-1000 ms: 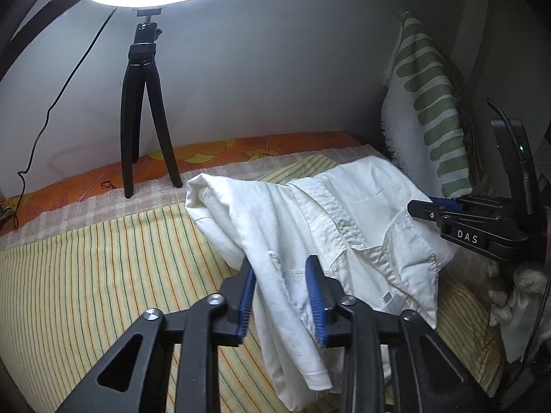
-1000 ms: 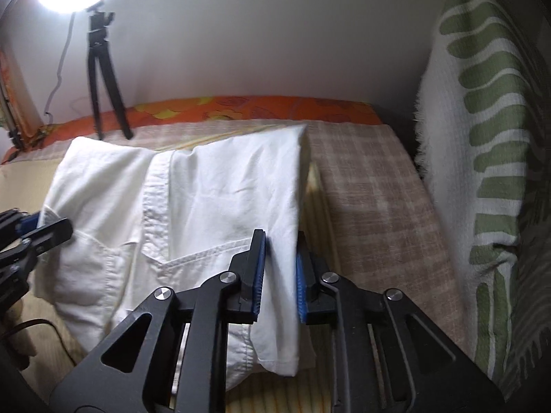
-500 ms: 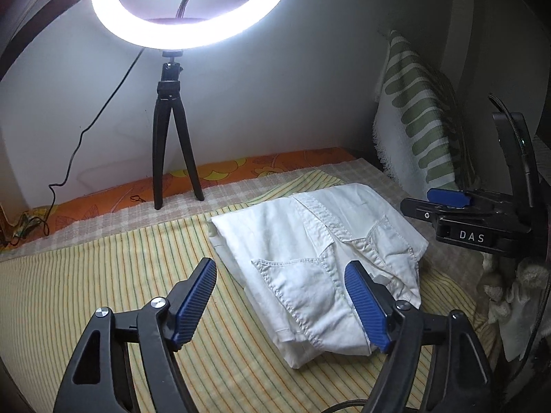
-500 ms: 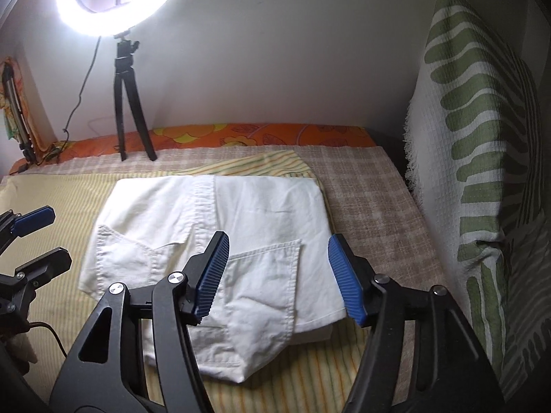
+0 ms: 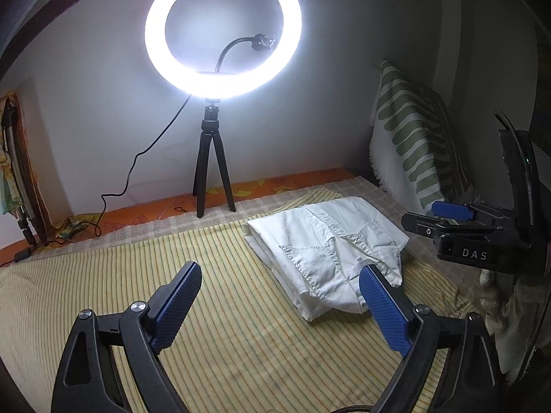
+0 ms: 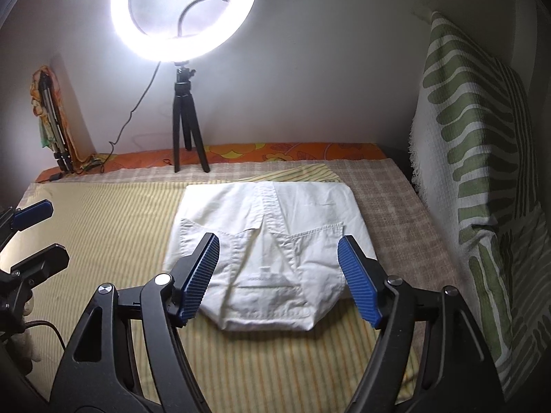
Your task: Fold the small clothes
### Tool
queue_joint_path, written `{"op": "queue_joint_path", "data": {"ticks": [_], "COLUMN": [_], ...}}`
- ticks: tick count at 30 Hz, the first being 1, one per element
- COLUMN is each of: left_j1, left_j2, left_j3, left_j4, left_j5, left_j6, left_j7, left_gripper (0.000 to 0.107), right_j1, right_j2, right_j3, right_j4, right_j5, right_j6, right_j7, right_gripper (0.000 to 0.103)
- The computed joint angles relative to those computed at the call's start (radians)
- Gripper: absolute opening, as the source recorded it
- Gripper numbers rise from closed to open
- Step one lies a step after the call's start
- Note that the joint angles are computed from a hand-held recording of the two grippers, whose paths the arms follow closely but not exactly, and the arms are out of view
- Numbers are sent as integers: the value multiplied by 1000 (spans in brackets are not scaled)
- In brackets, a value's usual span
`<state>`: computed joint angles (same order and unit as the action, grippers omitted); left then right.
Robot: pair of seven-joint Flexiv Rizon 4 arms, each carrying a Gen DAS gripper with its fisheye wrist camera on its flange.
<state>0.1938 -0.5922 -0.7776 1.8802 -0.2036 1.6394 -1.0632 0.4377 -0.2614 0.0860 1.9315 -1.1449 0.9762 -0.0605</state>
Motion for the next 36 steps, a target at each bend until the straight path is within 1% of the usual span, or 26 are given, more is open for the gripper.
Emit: {"op": "queue_joint_path", "data": {"ticks": [1,3,5,7,9,12,15,18,20,23,26,29,32,36], "left_j1": [23,80,127,171,215,272,317,328,319,309,306,295,235,248], "left_j2": [9,24,38,50,57,62,67,81,96,104,107,107,133,136], "left_j3": [-21,-70,-106,-138,-170,-207,-228,-211,-184,-151,-131,-115,-35,-43], "left_j4": [20,62,98,130,153,187,215,236,247,266,276,271,268,272], "left_j5": [2,19,45,76,108,160,202,227,228,233,240,240,236,233], "left_j6": [9,32,52,68,75,96,95,94,89,110,112,101,117,119], "left_j7": [1,0,-12,-30,-49,-76,-98,-112,-120,-131,-144,-147,-146,-145], "left_gripper": [96,97,99,101,102,103,103,103,103,103,103,103,103,103], "right_j1": [9,22,35,46,54,68,79,87,95,108,118,127,128,127], "right_j2": [4,11,17,18,15,9,-3,-21,-34,-50,-60,-65,-68,-71], "right_j3": [5,12,17,23,27,35,38,36,36,32,26,22,22,22], "right_j4": [2,5,12,16,19,27,33,30,22,9,3,-3,-4,-2], "right_j5": [-5,-18,-47,-72,-88,-112,-126,-140,-136,-135,-148,-159,-163,-165], "right_j6": [-12,-23,-31,-44,-57,-72,-76,-81,-86,-98,-103,-122,-115,-110], "right_j7": [11,36,79,125,163,228,276,310,302,285,294,307,312,312], "right_gripper": [74,81,85,86,89,92,93,94,95,96,101,102,103,103]}}
